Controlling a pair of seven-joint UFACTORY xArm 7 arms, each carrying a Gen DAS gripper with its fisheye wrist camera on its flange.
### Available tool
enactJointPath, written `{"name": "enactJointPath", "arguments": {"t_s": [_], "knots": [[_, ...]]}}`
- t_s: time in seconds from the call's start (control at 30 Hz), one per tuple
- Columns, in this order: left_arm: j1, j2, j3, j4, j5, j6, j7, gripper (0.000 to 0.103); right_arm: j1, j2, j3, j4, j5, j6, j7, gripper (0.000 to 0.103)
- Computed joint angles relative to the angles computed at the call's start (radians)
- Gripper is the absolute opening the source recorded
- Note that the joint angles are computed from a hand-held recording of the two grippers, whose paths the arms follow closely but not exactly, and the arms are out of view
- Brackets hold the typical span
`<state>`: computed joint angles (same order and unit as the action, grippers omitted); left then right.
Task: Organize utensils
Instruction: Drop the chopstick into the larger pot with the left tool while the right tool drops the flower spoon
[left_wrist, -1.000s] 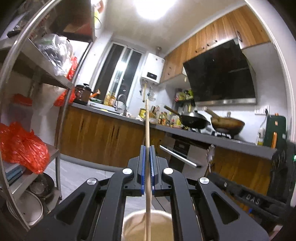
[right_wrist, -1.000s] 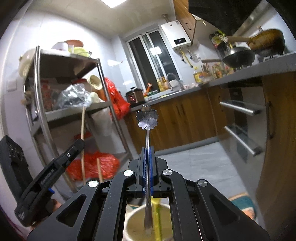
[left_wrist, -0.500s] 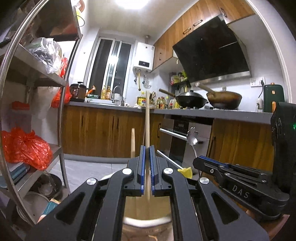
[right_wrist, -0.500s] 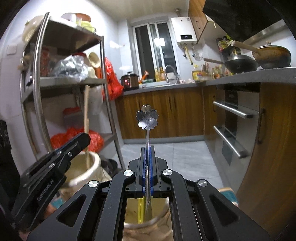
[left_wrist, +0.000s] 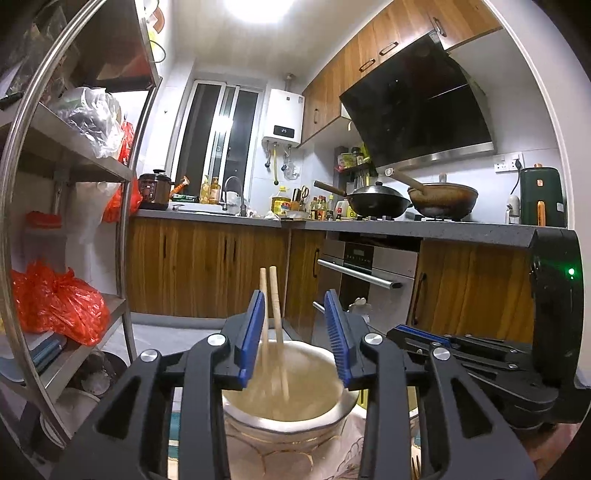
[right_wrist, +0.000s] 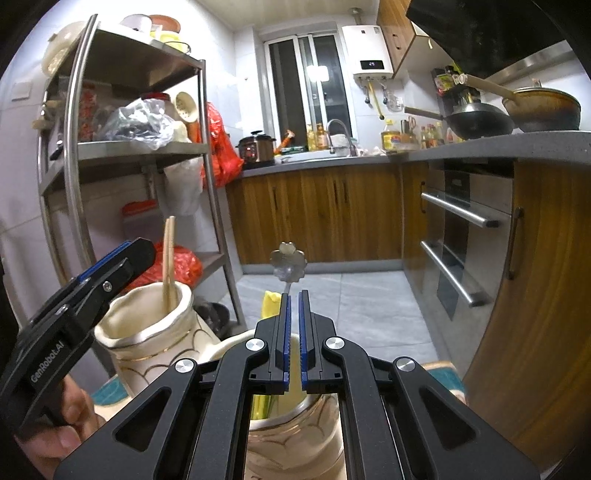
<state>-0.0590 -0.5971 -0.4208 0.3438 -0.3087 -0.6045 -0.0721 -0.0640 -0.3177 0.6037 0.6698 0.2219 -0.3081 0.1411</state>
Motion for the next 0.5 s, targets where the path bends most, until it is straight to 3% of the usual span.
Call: {"name": "enactJointPath", "arguments": {"t_s": [0.07,0.13,0.2,0.37,0.5], "knots": [[-0.013,-0.016,0.020,-0.009,0.010,0.012,-0.005,0.041,0.018,-0.006,-0.016,-0.007,-0.006,0.000,0.002,0.018],[-0.017,-0.043,0.031,-0.022,0.018,0.026,-0.008,0.053,0.020,-0.020,-0.016,-0.016,-0.007,0.001,0.003,0.030],[-0.008,-0.077,0.031,-0.035,0.023,0.050,-0.010,0.057,0.046,-0.040,-0.041,-0.030,-0.019,0.010,0.010,0.031],[0.012,-0.215,0.048,-0.084,0.054,0.180,-0.044,0.058,0.175,-0.105,-0.178,-0.084,-0.080,0.033,0.059,0.036],[-0.058,-0.385,0.157,-0.162,0.087,0.324,-0.092,0.059,0.272,-0.195,-0.284,-0.149,-0.116,0.053,0.116,0.038]]}}
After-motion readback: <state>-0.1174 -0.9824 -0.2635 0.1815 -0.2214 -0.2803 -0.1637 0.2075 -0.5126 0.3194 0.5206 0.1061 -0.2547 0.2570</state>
